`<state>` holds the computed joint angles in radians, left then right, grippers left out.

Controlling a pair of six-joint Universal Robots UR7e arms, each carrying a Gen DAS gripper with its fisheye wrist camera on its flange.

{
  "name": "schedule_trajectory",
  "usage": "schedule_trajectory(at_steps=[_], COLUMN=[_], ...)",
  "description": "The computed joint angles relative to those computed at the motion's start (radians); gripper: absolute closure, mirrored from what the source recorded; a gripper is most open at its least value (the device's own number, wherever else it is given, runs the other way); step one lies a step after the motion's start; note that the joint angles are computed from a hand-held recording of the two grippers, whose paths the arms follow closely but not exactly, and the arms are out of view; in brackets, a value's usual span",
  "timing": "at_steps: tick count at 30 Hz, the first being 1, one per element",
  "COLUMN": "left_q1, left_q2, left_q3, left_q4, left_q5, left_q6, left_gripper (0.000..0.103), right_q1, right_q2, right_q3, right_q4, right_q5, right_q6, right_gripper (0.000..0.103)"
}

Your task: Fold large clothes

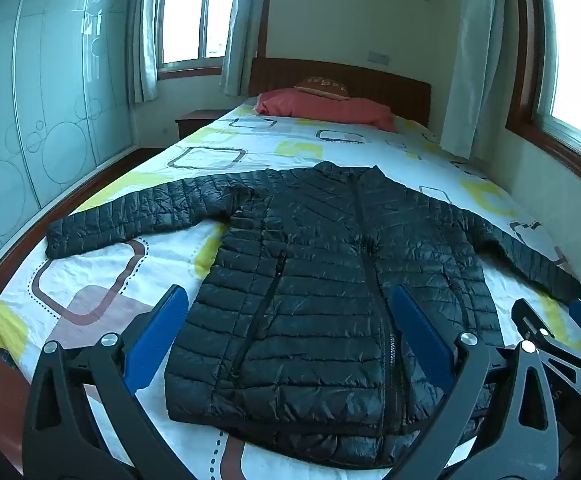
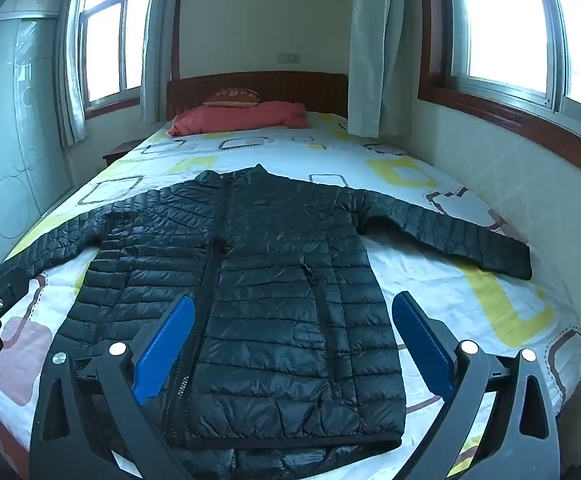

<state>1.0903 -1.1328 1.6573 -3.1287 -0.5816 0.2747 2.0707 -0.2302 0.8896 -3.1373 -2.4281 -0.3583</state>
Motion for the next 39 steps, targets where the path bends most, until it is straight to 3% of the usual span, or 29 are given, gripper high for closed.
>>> schedule_trajectory(at_steps=[39], left_q1=[-0.015], left_q2=[-0.011], left_q3=[-0.001], left_q4=[0.018], left_q5=[0.015], left_q6=[-0.014], left_gripper=[0.002], right_q1=[0.007], right_q2=[0.002], right_q3=[-0.003], right_q4=[0.012], right_q5=[-0.002], right_q6=[0.004], right_gripper=[0.005])
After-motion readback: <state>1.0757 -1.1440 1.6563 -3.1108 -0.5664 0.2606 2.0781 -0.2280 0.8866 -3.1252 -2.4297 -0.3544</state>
